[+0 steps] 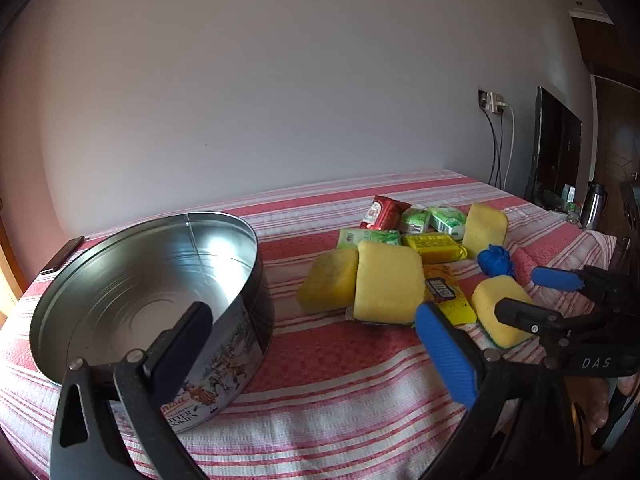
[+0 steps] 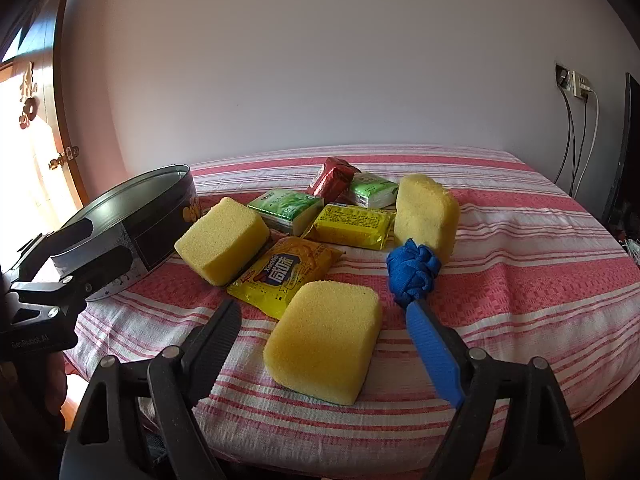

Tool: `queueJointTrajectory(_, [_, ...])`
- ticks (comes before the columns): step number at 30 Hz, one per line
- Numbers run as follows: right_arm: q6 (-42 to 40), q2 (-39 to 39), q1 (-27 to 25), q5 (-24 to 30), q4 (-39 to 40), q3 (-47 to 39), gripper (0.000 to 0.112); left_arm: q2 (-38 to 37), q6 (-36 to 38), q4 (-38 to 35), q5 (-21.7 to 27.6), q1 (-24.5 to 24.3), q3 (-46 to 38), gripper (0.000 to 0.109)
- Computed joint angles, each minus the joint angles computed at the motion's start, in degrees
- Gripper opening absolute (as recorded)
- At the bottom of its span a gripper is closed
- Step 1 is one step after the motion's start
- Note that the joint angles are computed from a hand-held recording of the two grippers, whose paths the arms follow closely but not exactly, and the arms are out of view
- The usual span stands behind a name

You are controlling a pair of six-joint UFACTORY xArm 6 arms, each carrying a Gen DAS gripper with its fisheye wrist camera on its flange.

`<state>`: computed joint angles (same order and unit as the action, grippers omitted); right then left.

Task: Organize objects
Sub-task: 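Grasp a yellow sponge with each gripper from the pile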

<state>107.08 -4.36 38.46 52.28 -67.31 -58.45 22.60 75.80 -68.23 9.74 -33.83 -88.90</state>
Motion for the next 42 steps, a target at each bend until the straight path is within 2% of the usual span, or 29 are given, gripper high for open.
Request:
queueJointTrajectory(5, [-0.6,0.4,-0.6,-1.8,0.4,0.4,0.083,0.7,-0.6,2.2,-0.4,-1.1,-0.5,0.103])
queueJointTrajectory(9, [-3.2,1.3,-1.1,-2.5,2.4,0.1,0.082,1.8,-6.5,8.6,-0.9,-1.3,-1.2,0.103])
queueJointTrajectory(12, [-4.4,1.3,-1.8,-4.2,3.9,0.7,0.063,2.4,-9.5,11.6,0.6,-1.2,-2.1,0.103])
queueJointTrajectory(16, [-3.3,0.4,-2.0,-5.5,2.5,1.9,0.061,3.4,-12.2,15.5,2.4,-1.6,-3.4,0.103])
queueJointTrajectory(26, [4.1,-2.9,-0.3,-1.0,-4.0,4.0,0.061,8.1,-26.6,30.6,7.5,-1.3,-9.9,0.100])
queueJointTrajectory(29, [5.0,-2.9,-0.1,-1.0,-5.4,4.2,0.061,9.4,-29.8,34.8,8.2,-1.4,-11.2,0.096])
queueJointTrajectory(31, [5.6,-3.0,-0.3,-1.7,-6.2,4.3,0.061,10.4,-33.3,38.3,9.1,-1.2,-12.3,0.085])
queueJointTrajectory(35, [5.9,-2.7,-0.3,-2.2,-6.7,4.3,0.061,11.2,-33.2,38.1,10.6,-1.1,-13.6,0.075])
queueJointTrajectory(36, [6.1,-2.6,-0.3,-2.4,-6.9,4.3,0.061,11.3,-32.9,38.1,11.3,-1.0,-13.9,0.068])
queueJointTrajectory(37, [6.2,-2.6,-0.3,-2.4,-7.1,4.3,0.061,11.5,-32.7,38.2,11.9,-1.0,-14.1,0.055])
queueJointTrajectory(42, [7.0,-2.7,1.0,-0.5,-8.5,4.1,0.061,10.6,-27.7,32.6,11.7,-0.9,-13.2,0.053])
